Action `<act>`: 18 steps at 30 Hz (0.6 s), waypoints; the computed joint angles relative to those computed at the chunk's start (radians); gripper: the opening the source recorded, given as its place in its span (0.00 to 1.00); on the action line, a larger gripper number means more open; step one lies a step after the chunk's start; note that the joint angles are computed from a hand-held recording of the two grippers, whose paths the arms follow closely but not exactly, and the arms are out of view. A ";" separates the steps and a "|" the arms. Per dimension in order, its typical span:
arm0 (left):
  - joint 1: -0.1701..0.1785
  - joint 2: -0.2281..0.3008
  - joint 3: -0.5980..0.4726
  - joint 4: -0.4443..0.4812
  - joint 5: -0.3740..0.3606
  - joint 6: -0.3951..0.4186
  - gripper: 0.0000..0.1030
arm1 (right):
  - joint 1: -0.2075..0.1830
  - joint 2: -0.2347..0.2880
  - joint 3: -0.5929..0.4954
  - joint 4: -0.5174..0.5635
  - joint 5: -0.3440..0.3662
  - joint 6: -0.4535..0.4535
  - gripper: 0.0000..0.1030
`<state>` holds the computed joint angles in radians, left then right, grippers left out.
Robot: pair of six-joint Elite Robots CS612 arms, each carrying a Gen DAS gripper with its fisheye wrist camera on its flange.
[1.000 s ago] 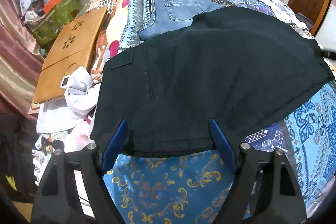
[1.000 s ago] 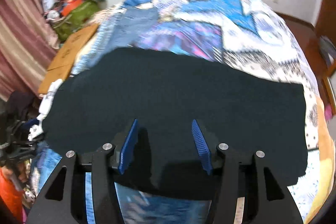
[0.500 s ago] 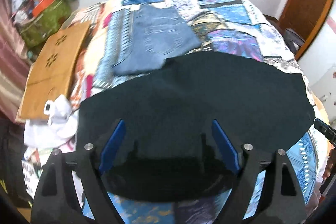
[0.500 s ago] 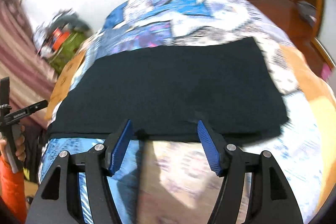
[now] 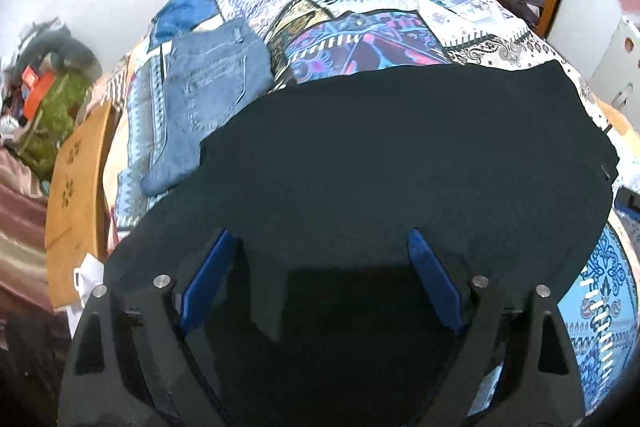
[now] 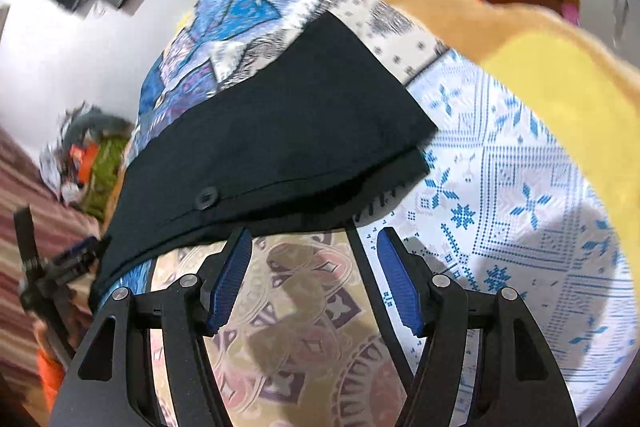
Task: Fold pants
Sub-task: 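Grasp a pants leg end with the right tool and lift it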
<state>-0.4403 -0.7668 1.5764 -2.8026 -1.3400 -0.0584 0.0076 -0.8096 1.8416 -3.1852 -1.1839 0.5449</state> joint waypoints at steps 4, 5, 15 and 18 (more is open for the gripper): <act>-0.007 0.011 -0.005 -0.023 0.019 0.009 0.91 | -0.005 0.009 -0.010 -0.035 -0.010 0.037 0.60; -0.006 0.013 -0.007 -0.027 0.015 0.006 0.92 | -0.007 0.012 -0.012 -0.032 -0.012 0.049 0.60; 0.017 0.036 -0.060 0.036 -0.129 -0.079 0.97 | -0.011 0.027 -0.026 -0.049 -0.048 0.068 0.62; 0.013 0.038 -0.058 0.025 -0.123 -0.078 0.98 | -0.006 0.031 -0.033 -0.066 -0.089 0.067 0.52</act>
<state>-0.4277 -0.7287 1.5188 -2.7775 -1.4629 -0.1363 0.0018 -0.7782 1.8083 -3.2515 -1.2725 0.6115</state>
